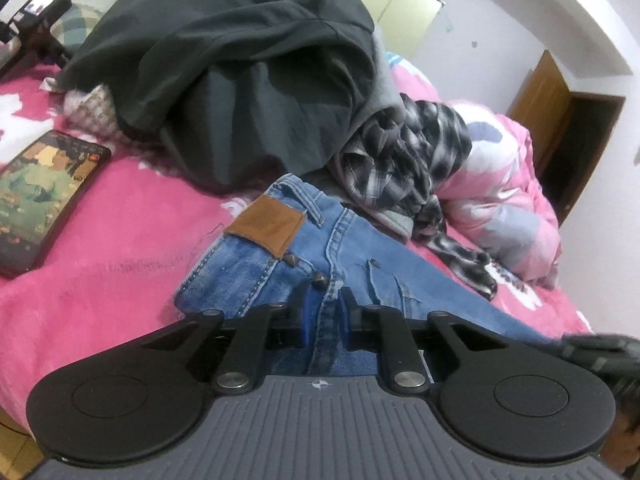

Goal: Fold clothes

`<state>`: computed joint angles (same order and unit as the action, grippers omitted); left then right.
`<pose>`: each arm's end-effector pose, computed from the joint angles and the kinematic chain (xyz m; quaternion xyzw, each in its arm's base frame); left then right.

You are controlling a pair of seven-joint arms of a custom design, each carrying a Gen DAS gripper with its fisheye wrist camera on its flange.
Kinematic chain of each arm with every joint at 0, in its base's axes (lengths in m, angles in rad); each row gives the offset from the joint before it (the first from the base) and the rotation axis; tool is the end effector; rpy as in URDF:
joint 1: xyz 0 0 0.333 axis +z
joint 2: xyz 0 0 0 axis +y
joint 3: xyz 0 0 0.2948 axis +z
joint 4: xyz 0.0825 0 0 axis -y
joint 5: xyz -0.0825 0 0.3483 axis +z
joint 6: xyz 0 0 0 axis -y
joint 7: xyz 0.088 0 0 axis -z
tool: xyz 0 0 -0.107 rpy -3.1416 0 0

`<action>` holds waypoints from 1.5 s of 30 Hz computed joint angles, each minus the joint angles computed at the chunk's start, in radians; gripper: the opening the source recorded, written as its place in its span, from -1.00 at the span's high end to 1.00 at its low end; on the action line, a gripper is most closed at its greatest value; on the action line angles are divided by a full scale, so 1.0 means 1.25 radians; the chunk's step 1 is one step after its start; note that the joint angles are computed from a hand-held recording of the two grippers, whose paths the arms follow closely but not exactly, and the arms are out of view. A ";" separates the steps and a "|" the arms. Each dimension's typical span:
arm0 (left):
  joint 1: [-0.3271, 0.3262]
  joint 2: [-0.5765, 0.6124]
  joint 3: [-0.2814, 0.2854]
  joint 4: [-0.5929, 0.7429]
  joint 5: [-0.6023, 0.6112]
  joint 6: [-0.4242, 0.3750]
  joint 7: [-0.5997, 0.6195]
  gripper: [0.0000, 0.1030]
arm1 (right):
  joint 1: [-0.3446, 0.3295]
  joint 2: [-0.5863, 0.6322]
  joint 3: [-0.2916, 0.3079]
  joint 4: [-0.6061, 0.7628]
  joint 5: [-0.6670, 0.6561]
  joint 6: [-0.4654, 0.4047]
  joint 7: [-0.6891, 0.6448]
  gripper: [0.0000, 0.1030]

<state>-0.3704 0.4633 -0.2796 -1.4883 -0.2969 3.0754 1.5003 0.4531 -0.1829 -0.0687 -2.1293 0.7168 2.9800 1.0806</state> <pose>0.5895 -0.3611 0.5431 -0.5354 0.6468 -0.5344 0.0974 0.4934 0.1474 0.5910 -0.6703 0.5364 -0.1918 0.4757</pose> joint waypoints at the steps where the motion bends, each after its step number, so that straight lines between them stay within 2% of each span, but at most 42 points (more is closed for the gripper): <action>1: 0.012 0.002 -0.016 0.000 -0.010 0.002 0.008 0.67 | 0.021 0.012 -0.015 0.013 0.041 -0.011 -0.034 0.95; 2: 0.023 0.003 -0.031 0.001 -0.019 0.003 0.019 0.67 | 0.014 0.033 -0.010 0.024 0.027 -0.047 -0.019 0.94; 3: 0.033 0.005 -0.046 0.001 -0.029 0.003 0.030 0.68 | -0.014 0.060 0.022 0.019 0.006 -0.054 0.004 0.96; 4: 0.034 0.002 -0.048 -0.003 -0.033 0.013 0.034 0.68 | -0.014 0.066 0.037 -0.003 0.041 -0.017 -0.020 0.99; 5: 0.021 -0.004 -0.034 -0.013 -0.029 0.035 0.030 0.68 | 0.013 0.064 0.024 -0.013 0.132 0.016 -0.085 0.99; 6: 0.007 -0.011 -0.018 -0.023 -0.023 0.057 0.024 0.67 | 0.016 0.058 0.017 -0.008 0.174 0.005 -0.094 0.99; 7: -0.009 -0.017 0.001 -0.032 -0.016 0.078 0.016 0.65 | -0.008 0.052 0.034 -0.004 0.159 -0.005 -0.068 0.98; 9: -0.048 -0.024 0.049 -0.041 0.000 0.111 -0.008 0.24 | -0.042 0.040 0.054 -0.001 0.055 -0.006 0.031 0.96; 11: -0.099 -0.014 0.115 -0.022 0.017 0.112 -0.046 0.23 | -0.067 0.029 0.066 0.000 -0.043 0.014 0.113 0.96; 14: -0.156 0.008 0.203 0.012 0.046 0.072 -0.119 0.26 | -0.114 0.045 0.080 0.016 -0.204 0.050 0.274 0.95; 15: -0.162 0.012 0.215 0.016 0.058 0.067 -0.138 0.28 | -0.146 0.058 0.093 0.027 -0.293 0.025 0.358 0.95; 16: -0.158 0.013 0.212 0.013 0.066 0.071 -0.147 0.28 | -0.171 0.080 0.101 0.042 -0.378 -0.023 0.425 0.95; 17: -0.151 0.011 0.204 0.010 0.074 0.072 -0.153 0.30 | -0.168 0.093 0.095 0.037 -0.408 -0.026 0.438 0.96; 19: -0.142 0.008 0.197 0.001 0.086 0.077 -0.166 0.34 | -0.150 0.103 0.085 0.006 -0.382 0.030 0.400 0.97; 23: -0.092 0.008 0.137 -0.011 0.080 0.097 -0.154 0.36 | -0.151 0.110 0.081 0.021 -0.447 0.015 0.447 0.96; 25: -0.100 0.009 0.145 -0.011 0.080 0.102 -0.157 0.36 | -0.146 0.106 0.076 0.024 -0.421 0.006 0.427 0.95; 27: -0.101 0.006 0.146 -0.018 0.082 0.110 -0.154 0.36 | -0.146 0.085 0.070 0.032 -0.399 -0.033 0.425 0.92; 29: -0.069 -0.003 0.105 -0.038 0.070 0.136 -0.136 0.36 | -0.176 0.042 0.078 0.003 -0.472 -0.002 0.534 0.67; 30: -0.063 -0.011 0.097 -0.054 0.061 0.155 -0.132 0.35 | -0.209 0.011 0.094 -0.027 -0.543 0.028 0.613 0.31; 31: -0.079 -0.022 0.116 -0.072 0.050 0.175 -0.135 0.28 | -0.261 -0.024 0.122 -0.059 -0.627 0.059 0.706 0.15; 32: -0.115 -0.036 0.153 -0.093 0.006 0.197 -0.110 0.22 | -0.317 -0.065 0.156 -0.085 -0.695 0.067 0.787 0.11; 33: -0.124 -0.048 0.162 -0.112 0.000 0.216 -0.114 0.22 | -0.362 -0.107 0.182 -0.108 -0.739 0.061 0.847 0.07; 34: -0.105 -0.060 0.143 -0.131 0.031 0.232 -0.146 0.22 | -0.388 -0.142 0.195 -0.126 -0.764 0.047 0.887 0.07; 35: -0.071 -0.069 0.096 -0.144 0.017 0.247 -0.123 0.22 | -0.395 -0.177 0.193 -0.148 -0.772 0.029 0.913 0.07; 37: 0.013 -0.082 -0.009 -0.167 0.048 0.268 -0.103 0.22 | -0.380 -0.247 0.170 -0.195 -0.768 -0.018 0.954 0.07; 39: 0.112 -0.088 -0.130 -0.181 0.118 0.266 -0.090 0.17 | -0.309 -0.299 0.109 -0.246 -0.727 -0.034 0.967 0.07; 42: 0.239 -0.081 -0.293 -0.189 0.223 0.232 -0.061 0.09 | -0.173 -0.365 0.000 -0.331 -0.618 -0.008 0.977 0.07; 44: 0.287 -0.072 -0.370 -0.190 0.258 0.196 -0.016 0.05 | -0.058 -0.399 -0.089 -0.386 -0.516 0.036 0.987 0.07; 45: 0.291 -0.072 -0.386 -0.191 0.261 0.182 0.005 0.05 | -0.008 -0.414 -0.126 -0.410 -0.470 0.058 0.996 0.07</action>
<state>-0.0072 0.3737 -0.7615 -1.7274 0.0299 3.3026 1.5064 0.4432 -0.7002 -0.2260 -2.6419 0.1287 3.0530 2.3259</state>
